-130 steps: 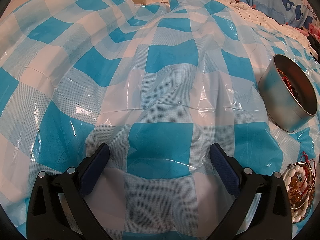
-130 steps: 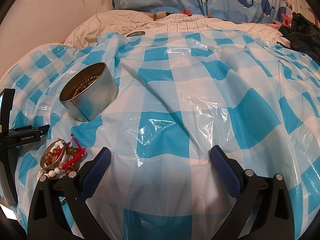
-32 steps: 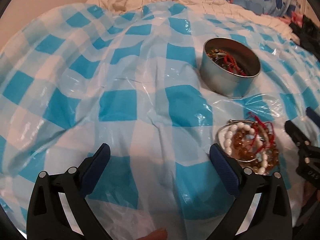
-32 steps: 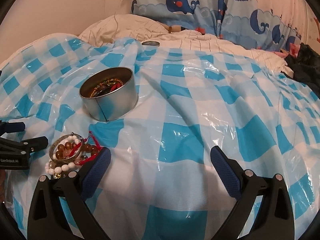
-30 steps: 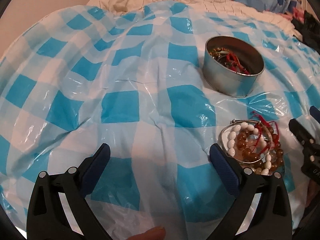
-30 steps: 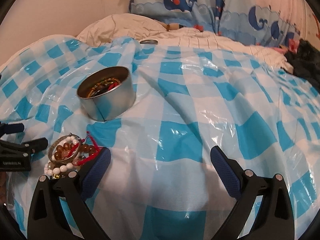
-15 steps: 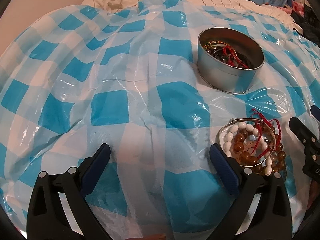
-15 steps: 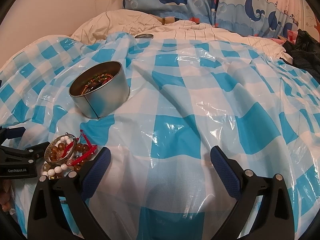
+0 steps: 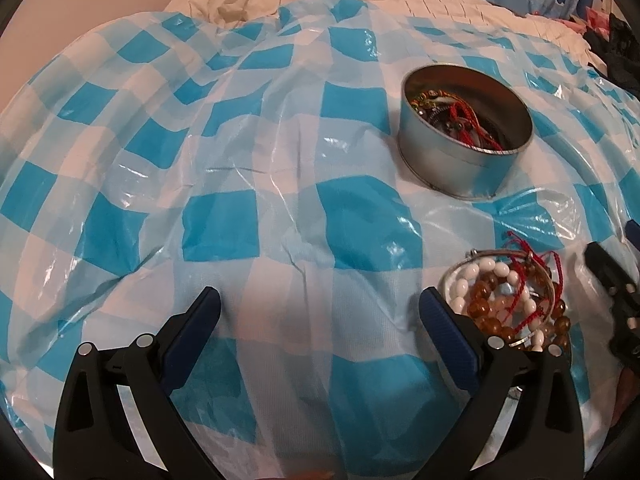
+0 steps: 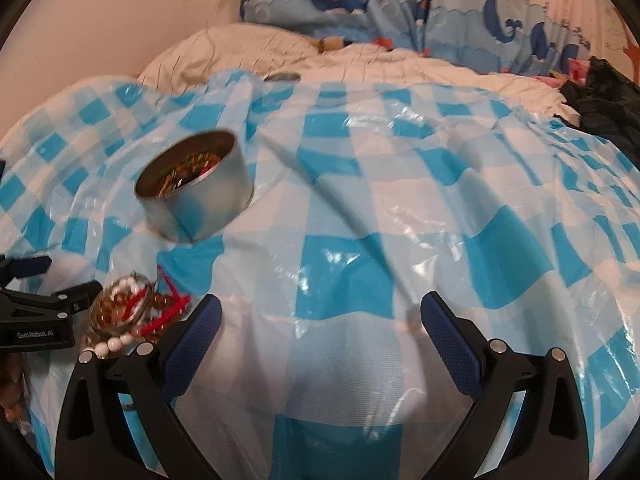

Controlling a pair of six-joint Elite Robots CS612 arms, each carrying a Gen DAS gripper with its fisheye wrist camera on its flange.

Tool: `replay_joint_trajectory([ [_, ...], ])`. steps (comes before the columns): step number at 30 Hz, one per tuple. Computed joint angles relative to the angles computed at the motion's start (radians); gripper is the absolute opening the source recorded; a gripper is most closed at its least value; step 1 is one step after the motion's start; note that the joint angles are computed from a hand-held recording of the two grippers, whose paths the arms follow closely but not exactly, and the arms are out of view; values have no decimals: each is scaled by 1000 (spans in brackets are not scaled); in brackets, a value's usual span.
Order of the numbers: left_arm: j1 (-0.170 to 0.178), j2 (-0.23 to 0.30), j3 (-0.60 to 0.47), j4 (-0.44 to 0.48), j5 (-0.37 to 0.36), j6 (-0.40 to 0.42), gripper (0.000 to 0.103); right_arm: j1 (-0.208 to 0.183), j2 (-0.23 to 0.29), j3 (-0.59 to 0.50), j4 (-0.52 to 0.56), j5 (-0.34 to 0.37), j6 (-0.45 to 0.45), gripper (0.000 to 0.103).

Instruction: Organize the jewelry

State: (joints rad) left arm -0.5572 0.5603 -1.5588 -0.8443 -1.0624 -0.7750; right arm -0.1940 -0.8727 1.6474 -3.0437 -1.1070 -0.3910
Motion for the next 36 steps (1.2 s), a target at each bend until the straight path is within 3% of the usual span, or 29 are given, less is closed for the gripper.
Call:
replay_joint_trajectory([
  [3, 7, 1, 0, -4, 12, -11, 95, -7, 7, -16, 29, 8, 36, 96],
  [10, 16, 1, 6, -16, 3, -19, 95, 1, 7, -26, 72, -20, 22, 96],
  [27, 11, 4, 11, -60, -8, 21, 95, 5, 2, -22, 76, -32, 13, 96],
  [36, 3, -1, 20, -36, 17, 25, 95, 6, 2, -23, 76, -33, 14, 96],
])
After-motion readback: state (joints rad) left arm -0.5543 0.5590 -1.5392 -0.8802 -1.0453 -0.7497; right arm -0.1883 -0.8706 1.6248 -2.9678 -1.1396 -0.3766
